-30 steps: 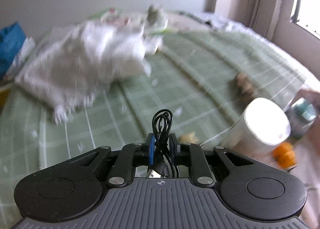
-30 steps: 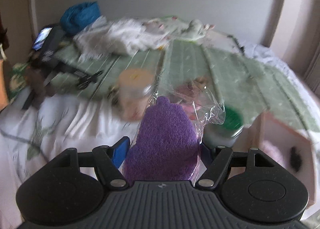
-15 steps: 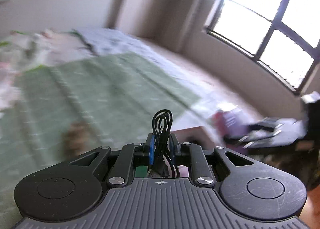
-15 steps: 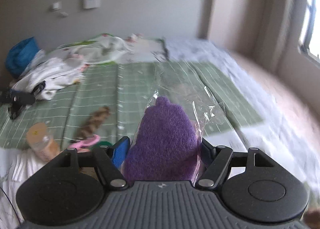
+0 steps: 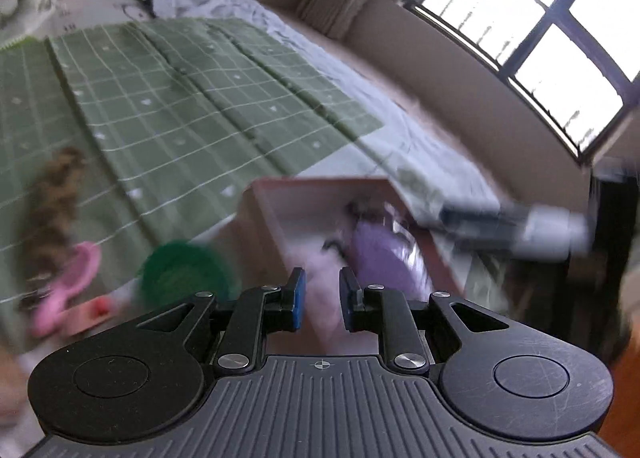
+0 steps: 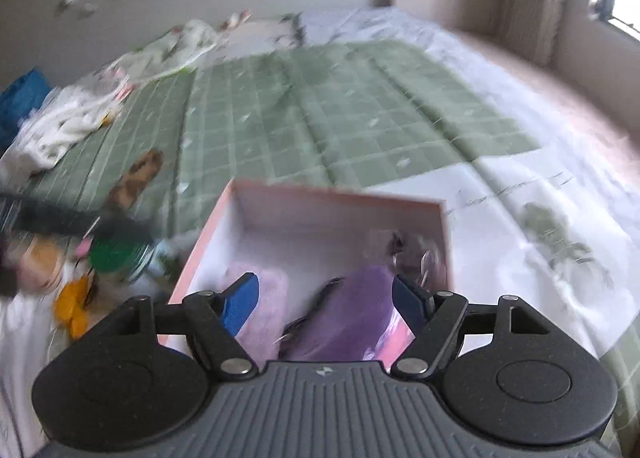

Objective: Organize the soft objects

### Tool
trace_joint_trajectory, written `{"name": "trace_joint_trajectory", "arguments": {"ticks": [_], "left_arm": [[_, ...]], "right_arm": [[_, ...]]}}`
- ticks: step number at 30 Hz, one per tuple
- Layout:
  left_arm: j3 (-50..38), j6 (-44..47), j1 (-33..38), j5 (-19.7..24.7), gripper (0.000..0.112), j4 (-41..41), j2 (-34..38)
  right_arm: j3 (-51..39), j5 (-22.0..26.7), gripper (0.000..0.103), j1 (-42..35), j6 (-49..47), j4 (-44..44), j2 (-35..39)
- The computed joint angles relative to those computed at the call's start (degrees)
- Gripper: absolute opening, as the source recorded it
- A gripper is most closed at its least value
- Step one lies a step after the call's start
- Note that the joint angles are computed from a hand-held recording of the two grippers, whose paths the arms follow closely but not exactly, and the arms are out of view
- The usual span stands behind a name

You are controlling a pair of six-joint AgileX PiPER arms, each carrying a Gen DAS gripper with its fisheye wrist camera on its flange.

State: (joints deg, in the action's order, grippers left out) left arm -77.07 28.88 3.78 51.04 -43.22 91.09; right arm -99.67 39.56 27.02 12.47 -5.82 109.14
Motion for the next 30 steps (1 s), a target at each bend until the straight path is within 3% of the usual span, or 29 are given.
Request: {"name": "trace_joint_trajectory", "arguments": {"ticks": [3,6,10,14,16,21,24,30], "left_arm": [[7.14,5.37,8.40,4.28,0.020,-1.70,-7.88],[12.68,9.90,22.27,8.32,0.020,-2.87,-14.86],[13.27,13.22,41.66,13.04,0.020,-1.92,-17.01],[12.52,17.07,51.69,8.69,0.020,6.61,-18.03],[11.33,17.04,54.67,7.99,0.020,10.27,-16.71],[10.79,8.82,56.93,12.57,0.020,10.76,-11.99],[14.65,6.73,56.66,14.56,0.020,6.26,-12.60],[20.38,5.81,51.92,5.70,0.020,-0.47,-12.74]], "right_arm": [[-1.22,-0.24,0.075,-0.93,3.96,-0.22,-2.08],[-4.80,2.58,0.075,-0.63,5.40,-0.14,-2.95],[-5.88,4.69,0.078,5.68,10.04,-5.35,-4.62],[-2.10,3.23,0.078,15.90,13.18,-9.14,-5.61],[0.56,1.82,0.078,21.22,16.40,-10.94,-5.49],[5.60,-3.07,0.078,31.02,23.84,-9.52,-1.74],[6.06,-1.02,0.078,37.20,33.49,-20.19,1.98],[12.26,1.18,0.078,44.98,42.24,-38.03,1.25]]}}
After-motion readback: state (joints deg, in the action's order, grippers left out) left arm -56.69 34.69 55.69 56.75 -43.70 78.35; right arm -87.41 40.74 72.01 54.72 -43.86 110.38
